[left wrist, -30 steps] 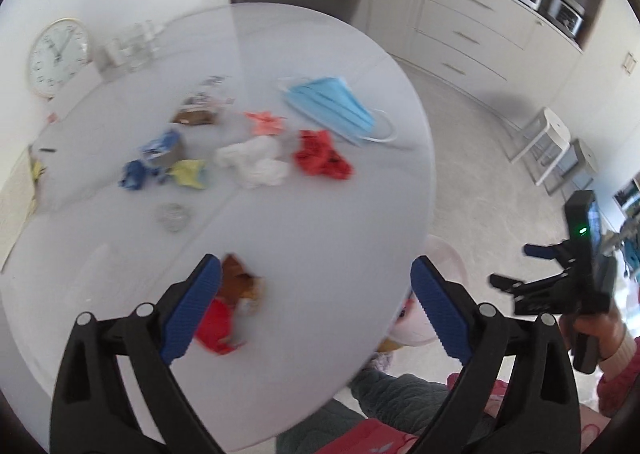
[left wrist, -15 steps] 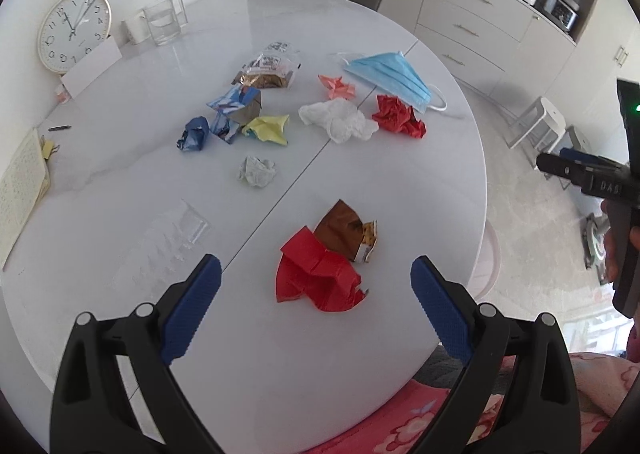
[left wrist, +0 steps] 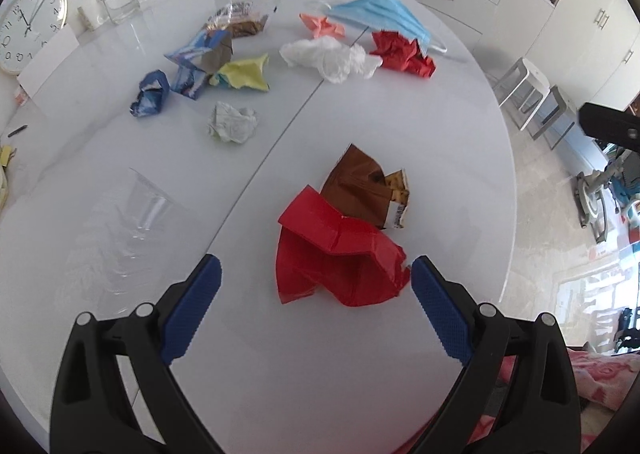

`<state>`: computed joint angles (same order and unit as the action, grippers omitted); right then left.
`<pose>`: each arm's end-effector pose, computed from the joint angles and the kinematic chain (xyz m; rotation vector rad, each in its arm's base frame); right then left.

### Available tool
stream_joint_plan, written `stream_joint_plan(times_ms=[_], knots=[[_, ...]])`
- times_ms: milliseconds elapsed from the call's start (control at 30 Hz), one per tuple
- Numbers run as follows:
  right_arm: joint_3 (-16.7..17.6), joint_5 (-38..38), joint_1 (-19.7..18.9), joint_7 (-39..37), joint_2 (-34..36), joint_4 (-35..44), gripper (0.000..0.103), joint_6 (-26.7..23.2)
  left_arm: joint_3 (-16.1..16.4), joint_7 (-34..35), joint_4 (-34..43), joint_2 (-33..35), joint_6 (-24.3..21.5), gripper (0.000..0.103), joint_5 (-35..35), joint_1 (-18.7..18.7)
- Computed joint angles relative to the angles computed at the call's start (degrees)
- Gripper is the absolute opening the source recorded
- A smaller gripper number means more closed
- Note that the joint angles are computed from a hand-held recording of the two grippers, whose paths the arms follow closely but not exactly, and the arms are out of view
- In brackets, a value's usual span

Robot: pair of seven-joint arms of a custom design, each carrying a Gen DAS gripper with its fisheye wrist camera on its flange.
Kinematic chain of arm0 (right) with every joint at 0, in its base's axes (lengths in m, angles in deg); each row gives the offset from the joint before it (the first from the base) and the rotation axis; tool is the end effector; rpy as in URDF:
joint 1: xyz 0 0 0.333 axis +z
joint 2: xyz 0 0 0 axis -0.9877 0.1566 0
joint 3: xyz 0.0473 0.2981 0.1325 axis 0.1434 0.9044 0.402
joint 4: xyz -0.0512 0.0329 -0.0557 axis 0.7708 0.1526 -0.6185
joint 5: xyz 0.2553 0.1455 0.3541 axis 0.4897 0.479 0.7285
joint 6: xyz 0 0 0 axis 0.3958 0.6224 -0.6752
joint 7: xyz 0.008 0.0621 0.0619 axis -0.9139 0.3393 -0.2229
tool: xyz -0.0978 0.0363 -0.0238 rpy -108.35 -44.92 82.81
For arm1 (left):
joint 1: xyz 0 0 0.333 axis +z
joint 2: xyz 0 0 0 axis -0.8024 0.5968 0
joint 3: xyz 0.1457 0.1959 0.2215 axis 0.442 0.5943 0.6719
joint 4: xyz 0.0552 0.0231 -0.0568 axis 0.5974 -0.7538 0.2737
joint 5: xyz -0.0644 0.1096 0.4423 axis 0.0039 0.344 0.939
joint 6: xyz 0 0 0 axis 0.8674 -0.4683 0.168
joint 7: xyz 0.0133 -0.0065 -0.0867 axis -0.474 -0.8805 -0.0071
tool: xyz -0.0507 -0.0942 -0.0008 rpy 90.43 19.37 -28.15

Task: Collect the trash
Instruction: 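Return the left tool to the table and grasp the red wrapper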

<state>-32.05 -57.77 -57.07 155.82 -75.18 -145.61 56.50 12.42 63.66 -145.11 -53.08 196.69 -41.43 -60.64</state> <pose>0.5121 0.3351 0.6112 -1.4958 2.2662 -0.5137 0.5969 -0.1923 0.5448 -1.1824 2.7398 -0.6081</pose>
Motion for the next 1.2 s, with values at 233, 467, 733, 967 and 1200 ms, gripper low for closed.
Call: stream_joint_plan(times_ms=[233, 467, 733, 967, 1200], knots=[[0.18, 0.43, 0.7, -0.64, 2.11, 2.49, 0.101, -2.4, -0.45, 1.43, 0.86, 2.76, -0.57, 0.095, -0.99, -0.56], [-0.22, 1.8, 1.33, -2.32, 4.29, 4.12, 0.101, -2.87, -0.44, 2.8, 2.06, 3.97, -2.28, 0.095, -3.31, -0.45], [-0.77, 3.24, 1.76, -4.75, 6.77, 6.17, 0.101, -2.91, -0.18, 5.3, 2.58, 4.02, -5.37, 0.075, -6.54, -0.08], [-1.27, 4.94, 1.77, -7.15, 8.44, 7.57, 0.101, -2.9, 0.16, 4.23, 4.52, 5.78, -8.43, 0.075, -8.43, 0.74], [-1.58, 5.88, 1.86, -8.73, 9.83, 8.81, 0.101, -3.23, 0.01, 2.8, 4.62, 6.21, -9.16, 0.091, -7.36, 1.15]])
